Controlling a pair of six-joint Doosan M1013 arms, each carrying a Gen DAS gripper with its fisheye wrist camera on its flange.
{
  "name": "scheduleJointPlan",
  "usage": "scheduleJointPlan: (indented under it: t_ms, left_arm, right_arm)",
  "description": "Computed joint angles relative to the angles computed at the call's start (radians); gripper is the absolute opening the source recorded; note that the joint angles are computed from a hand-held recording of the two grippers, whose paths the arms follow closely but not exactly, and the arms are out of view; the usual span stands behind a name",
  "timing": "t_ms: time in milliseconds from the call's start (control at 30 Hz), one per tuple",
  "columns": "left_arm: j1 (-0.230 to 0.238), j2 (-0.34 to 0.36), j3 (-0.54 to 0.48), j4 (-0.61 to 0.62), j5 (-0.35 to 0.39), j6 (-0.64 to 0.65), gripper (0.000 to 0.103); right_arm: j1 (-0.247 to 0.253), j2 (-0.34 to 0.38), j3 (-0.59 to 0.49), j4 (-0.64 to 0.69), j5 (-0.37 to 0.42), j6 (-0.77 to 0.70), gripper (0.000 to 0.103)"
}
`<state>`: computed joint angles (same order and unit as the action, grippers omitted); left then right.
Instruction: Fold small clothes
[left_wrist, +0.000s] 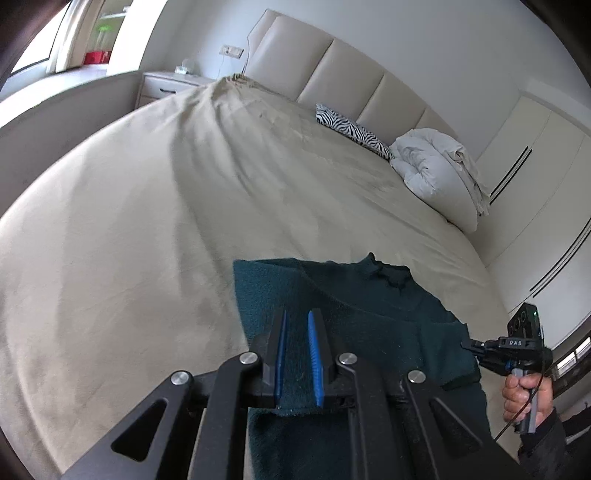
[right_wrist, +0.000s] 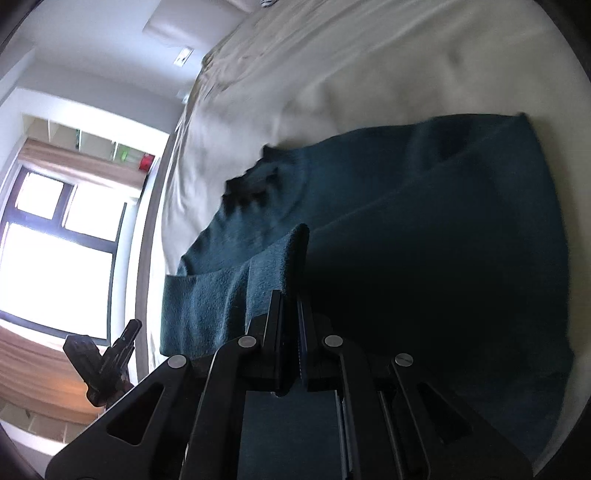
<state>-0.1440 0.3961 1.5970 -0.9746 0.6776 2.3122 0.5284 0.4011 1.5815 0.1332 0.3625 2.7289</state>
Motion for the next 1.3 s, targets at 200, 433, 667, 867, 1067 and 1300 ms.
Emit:
scheduleJointPlan:
  t_ms: [200, 433, 667, 867, 1067, 1300]
  left_arm:
    - [-0.02, 0.049, -0.044, 0.053, 0.042, -0.065, 0.013]
    - [-0.046, 0.086, -0.059, 0.233, 0.024, -0.18, 0.012]
    - [-0.03, 0.087, -0.058, 0.204, 0.038, -0.174, 0.003]
    - [-0.002, 0.106, -0.105, 0.022, 0.126, -0.112, 0.021]
    - [-0.01, 0.196, -0.21, 0.017, 0.261, -0.197, 0.021]
    - [0.033, 0.275, -0.242, -0.131, 0.381, -0.27, 0.009]
  right_arm:
    - [0.01, -0.009, 0.023, -0.129, 0.004, 0.154, 0.006]
    - [0.012, -0.006, 0.017, -0.212, 0.021, 0.234, 0.006]
    - [0.009, 0.018, 0.007, -0.113, 0.033, 0.171, 0.009]
    - [0.02, -0.018, 0.078, -0.12, -0.131, 0.205, 0.032]
    - [0.023, 0.006, 0.039, -0.032, -0.065, 0.103, 0.05]
    - [0.026, 0.025, -0.005, -0.088, 0.061, 0.087, 0.011]
